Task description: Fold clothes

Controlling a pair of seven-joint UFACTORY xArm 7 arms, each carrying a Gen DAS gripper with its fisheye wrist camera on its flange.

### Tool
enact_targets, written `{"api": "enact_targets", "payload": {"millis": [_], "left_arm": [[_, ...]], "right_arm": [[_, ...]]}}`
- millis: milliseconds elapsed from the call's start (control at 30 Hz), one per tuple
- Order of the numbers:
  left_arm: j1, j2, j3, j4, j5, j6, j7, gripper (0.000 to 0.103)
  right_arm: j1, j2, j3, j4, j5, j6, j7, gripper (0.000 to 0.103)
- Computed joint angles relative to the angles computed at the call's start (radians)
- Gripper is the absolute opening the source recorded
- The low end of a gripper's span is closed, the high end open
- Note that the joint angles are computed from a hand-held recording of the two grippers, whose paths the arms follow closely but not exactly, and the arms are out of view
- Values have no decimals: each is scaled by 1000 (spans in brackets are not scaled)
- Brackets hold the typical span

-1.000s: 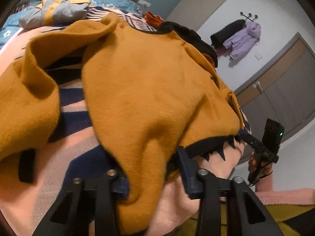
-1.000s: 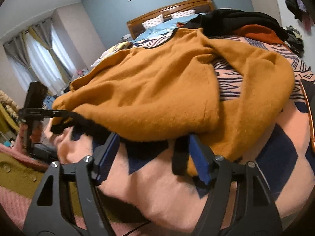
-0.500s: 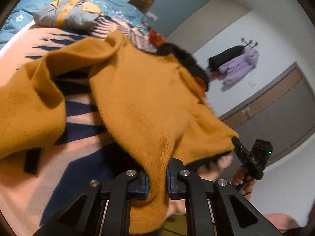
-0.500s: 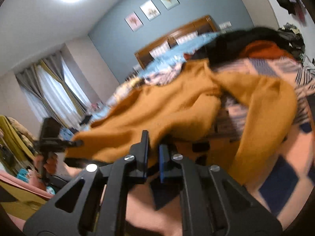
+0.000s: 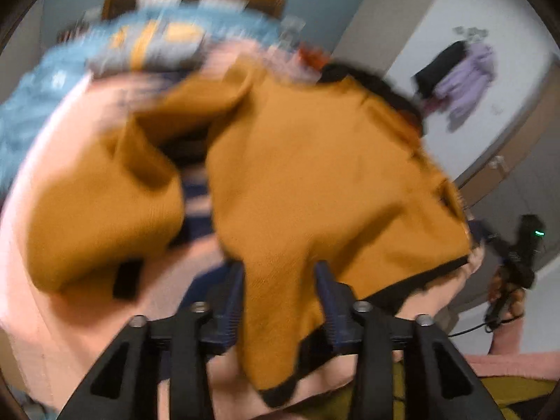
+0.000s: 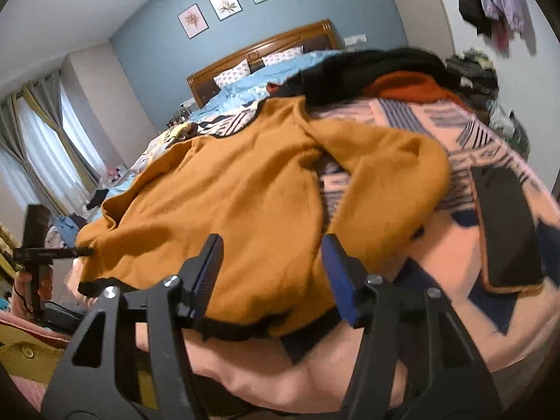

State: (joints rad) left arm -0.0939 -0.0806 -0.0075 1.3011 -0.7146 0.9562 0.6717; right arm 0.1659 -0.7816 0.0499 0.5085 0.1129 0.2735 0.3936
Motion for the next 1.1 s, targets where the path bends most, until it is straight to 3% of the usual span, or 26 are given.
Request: {"api": "enact_targets", "payload": {"millis": [67,167,267,367,567,700,767,800,900,1000,1100], "left_arm": [[-20,-55,0,-32,-63,-7,152,79],[-73,-96,-5,-33,-118,16,330,81],[-142,-72,-57,-2,-87,27,395,81],[-204,-10,-113,34,-40,17,423,81],[-263,124,-178,133,37,28,409,80],[-297,173,-211,146,120,-55,372,66],[-312,197,-218,153,176,-92,329,41],[-315,214,-219,168,197,-91,298,34],[-275,310,-215,304,138,43,189,13],[-223,387,-214,418,69,132,88,10],[-191,417,-218,458,49,153,36,10]], "right_arm": [[90,12,-83,-22,44,-41,-56,60],[171,34,-149,-26,94,-62,-127,60],[257,38,-209,-35,157,-117,-187,60],[277,38,-226,-37,193,-148,-205,60],[366,41,-300,-28,261,-192,-240,60],[431,26,-358,-33,287,-221,-278,61],[445,22,-376,-35,294,-224,-287,63],[455,18,-389,-38,300,-223,-292,63],[464,7,-407,-47,312,-218,-302,63],[498,-13,-440,-60,323,-219,-331,64],[565,-16,-487,-58,331,-222,-379,64]]}}
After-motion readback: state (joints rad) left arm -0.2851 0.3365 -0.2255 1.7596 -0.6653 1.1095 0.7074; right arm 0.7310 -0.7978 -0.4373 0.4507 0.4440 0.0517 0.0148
